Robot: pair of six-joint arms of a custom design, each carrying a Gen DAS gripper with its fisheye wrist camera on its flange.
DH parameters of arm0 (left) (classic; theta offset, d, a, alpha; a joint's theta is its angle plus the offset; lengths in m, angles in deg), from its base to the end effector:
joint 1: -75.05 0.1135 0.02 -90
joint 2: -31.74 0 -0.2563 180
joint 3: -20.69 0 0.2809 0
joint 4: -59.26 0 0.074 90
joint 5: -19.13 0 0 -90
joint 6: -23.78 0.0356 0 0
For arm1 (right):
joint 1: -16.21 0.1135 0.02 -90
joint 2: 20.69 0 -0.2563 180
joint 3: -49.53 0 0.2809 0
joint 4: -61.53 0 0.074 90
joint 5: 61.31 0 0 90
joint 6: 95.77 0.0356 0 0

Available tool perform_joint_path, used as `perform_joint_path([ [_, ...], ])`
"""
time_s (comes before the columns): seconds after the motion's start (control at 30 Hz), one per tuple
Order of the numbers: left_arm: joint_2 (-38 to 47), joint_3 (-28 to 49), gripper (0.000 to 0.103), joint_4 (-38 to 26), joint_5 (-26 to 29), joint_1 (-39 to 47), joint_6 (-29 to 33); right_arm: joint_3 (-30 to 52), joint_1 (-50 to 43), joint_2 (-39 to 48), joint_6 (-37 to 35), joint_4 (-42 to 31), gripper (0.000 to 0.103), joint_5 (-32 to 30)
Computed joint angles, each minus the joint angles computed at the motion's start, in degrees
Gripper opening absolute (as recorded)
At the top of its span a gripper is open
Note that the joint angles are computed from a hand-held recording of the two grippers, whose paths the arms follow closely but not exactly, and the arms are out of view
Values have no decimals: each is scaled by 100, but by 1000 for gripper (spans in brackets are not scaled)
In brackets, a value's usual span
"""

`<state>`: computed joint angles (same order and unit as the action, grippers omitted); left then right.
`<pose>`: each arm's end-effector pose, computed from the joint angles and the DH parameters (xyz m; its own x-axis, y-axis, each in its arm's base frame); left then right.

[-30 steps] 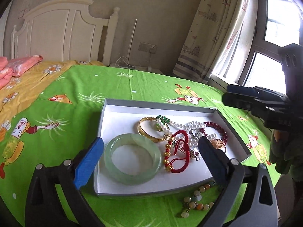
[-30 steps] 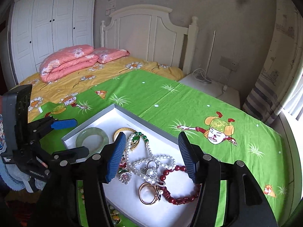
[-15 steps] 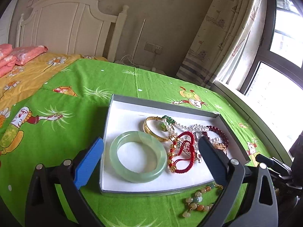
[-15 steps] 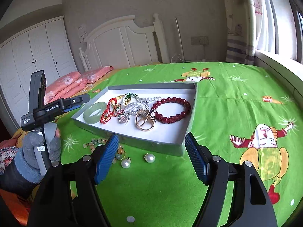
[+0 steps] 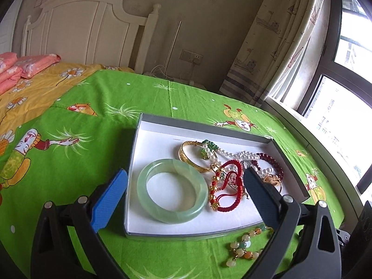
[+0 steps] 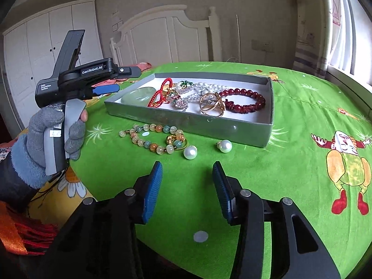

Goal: Organize jewelry

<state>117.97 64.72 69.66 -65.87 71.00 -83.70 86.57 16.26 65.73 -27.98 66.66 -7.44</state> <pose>0.3033 -0.0246 0.1229 -0.5447 -0.2614 -0.7969 -0.0203 0.9540 -0.2991 0.2605 0.0212 0.0844 -0.4861 -0.3057 -0.8187 -0.6554 0.7472 0.1101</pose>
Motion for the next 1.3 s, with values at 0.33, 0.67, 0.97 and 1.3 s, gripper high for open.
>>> perform_joint_path([
  [0.33,-17,-11,99,-12,-58,-32,23,15,515,-61,-1,-211,42,181],
  [0.67,28,83,99,-149,-246,-110,65,591,407,400,605,-361,42,295],
  [0.97,16,49,99,-98,-260,-115,74,580,710,380,594,-359,42,468],
  [1.3,-774,-588,99,-293,500,-69,-133,675,542,506,887,-393,42,113],
])
